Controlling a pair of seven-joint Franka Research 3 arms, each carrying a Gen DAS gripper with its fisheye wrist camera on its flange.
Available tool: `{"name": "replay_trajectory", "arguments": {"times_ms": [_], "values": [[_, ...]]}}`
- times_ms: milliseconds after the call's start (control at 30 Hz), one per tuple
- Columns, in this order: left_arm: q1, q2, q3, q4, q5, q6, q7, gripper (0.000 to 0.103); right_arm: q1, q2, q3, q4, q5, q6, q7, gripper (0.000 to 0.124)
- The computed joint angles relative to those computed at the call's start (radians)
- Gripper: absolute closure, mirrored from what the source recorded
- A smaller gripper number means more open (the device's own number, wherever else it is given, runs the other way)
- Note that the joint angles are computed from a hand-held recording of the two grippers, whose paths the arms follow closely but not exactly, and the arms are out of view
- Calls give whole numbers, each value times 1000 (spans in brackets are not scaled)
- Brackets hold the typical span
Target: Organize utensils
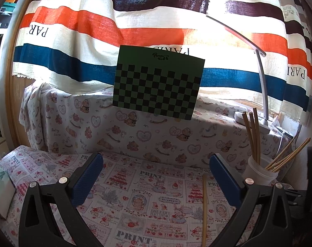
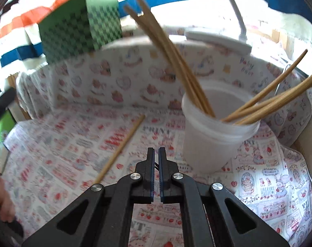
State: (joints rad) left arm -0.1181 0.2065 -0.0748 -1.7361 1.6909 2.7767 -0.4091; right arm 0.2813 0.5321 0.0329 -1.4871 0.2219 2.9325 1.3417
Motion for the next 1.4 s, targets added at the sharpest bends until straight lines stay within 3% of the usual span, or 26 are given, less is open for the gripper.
{"name": "replay_trajectory", "arguments": {"times_ms": [100,167,300,433,500,633,933,1167,1400], "values": [[3,1,1,1,-10,9,4,0,-92,-43,114,-42,104,31,-92,121],[2,1,2,0,-8,6,3,0,-199,-63,243,-51,244,11,-218,121],[0,1,2,1,-1,1,3,0,-348,-86,430,-65,515,18,-472,122],[0,1,1,1,-3,2,8,0,-446,-94,542,-59,743,-31,-685,122],[-1,3,1,2,-11,0,17,0,-421,-95,514,-50,753,-39,-689,122],[-4,6,2,4,-17,-2,29,0,-324,-103,391,-45,680,-66,-580,122],[-2,6,4,3,-19,5,21,0,-185,-121,232,-55,663,-31,-571,122],[-2,4,5,1,-19,3,19,0,-135,-112,160,-42,580,-61,-489,122],[-1,10,5,4,-34,11,42,0,-135,-104,149,-33,529,-77,-436,121]]}}
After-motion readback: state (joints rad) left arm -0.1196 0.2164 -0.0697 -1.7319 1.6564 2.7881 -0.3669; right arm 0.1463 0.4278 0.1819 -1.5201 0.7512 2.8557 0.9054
